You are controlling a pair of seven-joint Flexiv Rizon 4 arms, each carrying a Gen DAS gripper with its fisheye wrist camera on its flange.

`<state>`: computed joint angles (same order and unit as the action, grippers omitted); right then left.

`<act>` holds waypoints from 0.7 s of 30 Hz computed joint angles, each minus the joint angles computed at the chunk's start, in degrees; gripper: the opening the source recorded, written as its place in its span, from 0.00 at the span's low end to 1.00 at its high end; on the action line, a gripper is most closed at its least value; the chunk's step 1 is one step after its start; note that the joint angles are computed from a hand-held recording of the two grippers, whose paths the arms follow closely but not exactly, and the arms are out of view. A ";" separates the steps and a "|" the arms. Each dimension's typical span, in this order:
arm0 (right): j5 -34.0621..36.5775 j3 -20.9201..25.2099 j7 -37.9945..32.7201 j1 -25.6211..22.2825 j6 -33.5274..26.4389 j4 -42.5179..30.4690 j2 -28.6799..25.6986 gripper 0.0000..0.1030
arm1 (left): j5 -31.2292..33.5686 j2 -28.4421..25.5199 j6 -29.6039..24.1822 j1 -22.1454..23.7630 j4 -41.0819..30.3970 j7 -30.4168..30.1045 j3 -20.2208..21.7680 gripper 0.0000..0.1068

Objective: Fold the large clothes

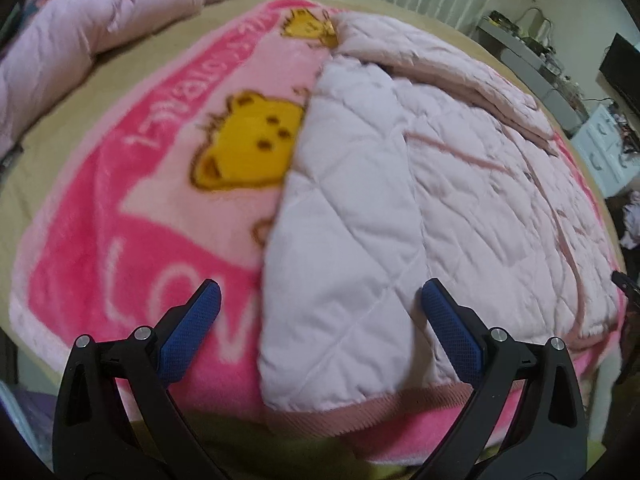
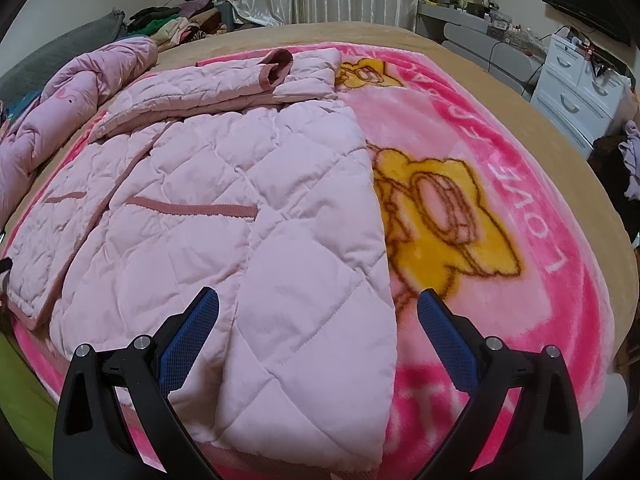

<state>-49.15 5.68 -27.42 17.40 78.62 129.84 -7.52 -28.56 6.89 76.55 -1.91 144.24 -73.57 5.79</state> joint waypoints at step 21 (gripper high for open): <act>26.22 5.58 -18.66 -0.86 -2.03 2.76 2.15 0.96 | -19.37 -2.51 -1.46 -4.71 -0.21 12.16 -2.26 0.60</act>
<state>-22.93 11.26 -46.08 16.54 76.59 132.59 -5.37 -47.93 4.37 75.08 -6.62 144.03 -61.40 3.54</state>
